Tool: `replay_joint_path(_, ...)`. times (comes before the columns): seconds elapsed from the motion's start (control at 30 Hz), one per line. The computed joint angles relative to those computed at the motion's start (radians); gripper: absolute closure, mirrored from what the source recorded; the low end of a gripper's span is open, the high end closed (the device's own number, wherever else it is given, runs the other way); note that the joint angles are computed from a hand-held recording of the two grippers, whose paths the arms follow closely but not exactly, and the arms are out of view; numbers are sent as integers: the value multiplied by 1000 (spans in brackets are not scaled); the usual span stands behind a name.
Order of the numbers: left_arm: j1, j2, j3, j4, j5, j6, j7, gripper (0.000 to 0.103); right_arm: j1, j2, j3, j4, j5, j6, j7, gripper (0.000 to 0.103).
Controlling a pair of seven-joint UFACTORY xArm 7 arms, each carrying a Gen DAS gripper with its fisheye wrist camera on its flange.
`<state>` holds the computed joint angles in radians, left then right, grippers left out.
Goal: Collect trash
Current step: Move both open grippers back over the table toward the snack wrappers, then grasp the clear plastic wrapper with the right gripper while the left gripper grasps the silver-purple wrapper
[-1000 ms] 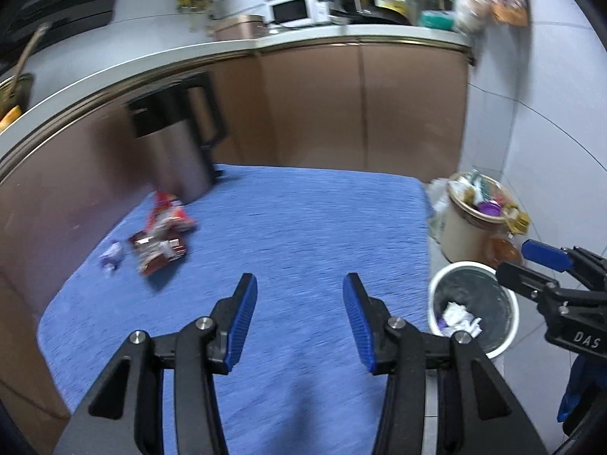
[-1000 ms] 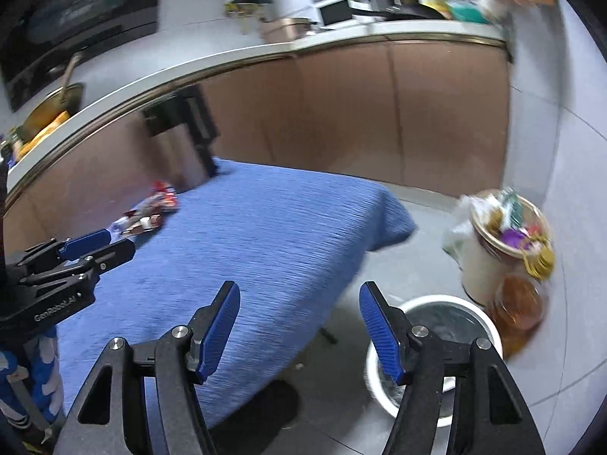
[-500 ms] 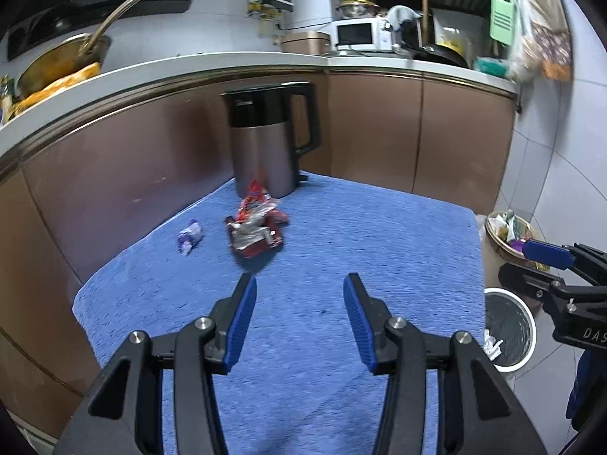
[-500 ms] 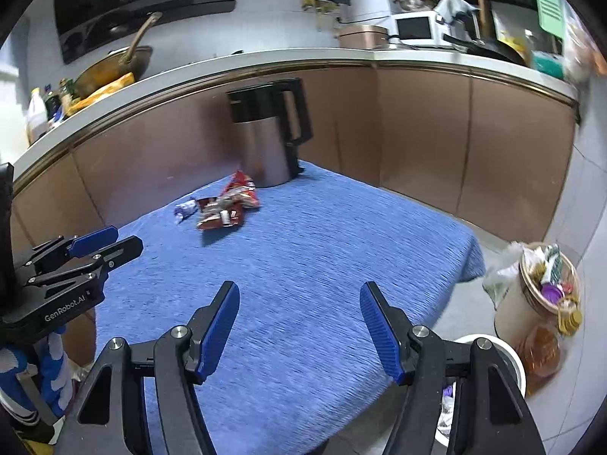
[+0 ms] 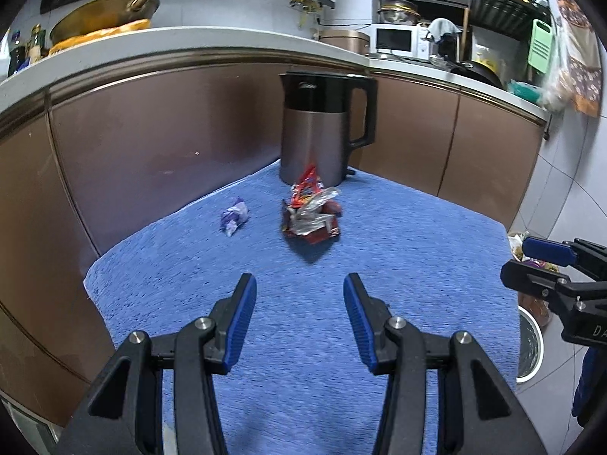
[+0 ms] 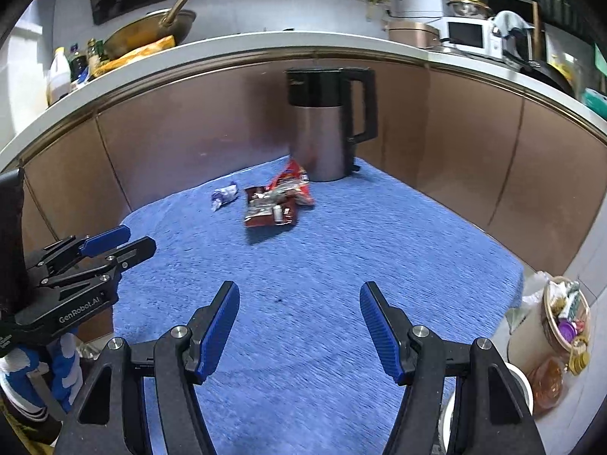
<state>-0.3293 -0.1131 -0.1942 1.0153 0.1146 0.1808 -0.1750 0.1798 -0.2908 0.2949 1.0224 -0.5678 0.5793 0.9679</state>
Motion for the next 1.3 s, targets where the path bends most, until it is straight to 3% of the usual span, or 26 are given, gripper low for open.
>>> replay_joint_path(0.2, 12, 52, 22, 26, -24, 0, 21, 57, 24, 106, -22, 82, 2, -18, -45, 39)
replay_joint_path(0.53, 52, 222, 38, 151, -256, 51, 231, 57, 93, 339, -125, 265, 78, -101, -211, 39)
replay_joint_path(0.7, 80, 379, 29, 344, -278, 111, 293, 57, 107, 477, -182, 368, 179, -165, -315, 39)
replay_joint_path(0.97, 29, 675, 76, 763, -162, 238, 246, 57, 138, 664, -235, 561, 278, -200, -462, 39)
replay_joint_path(1.13, 11, 838, 88, 1010, -143, 352, 212, 57, 156, 732, -292, 651, 310, -176, -423, 41)
replay_joint_path(1.3, 1, 955, 96, 1191, -139, 447, 197, 57, 115, 787, -282, 710, 398, -166, -393, 43)
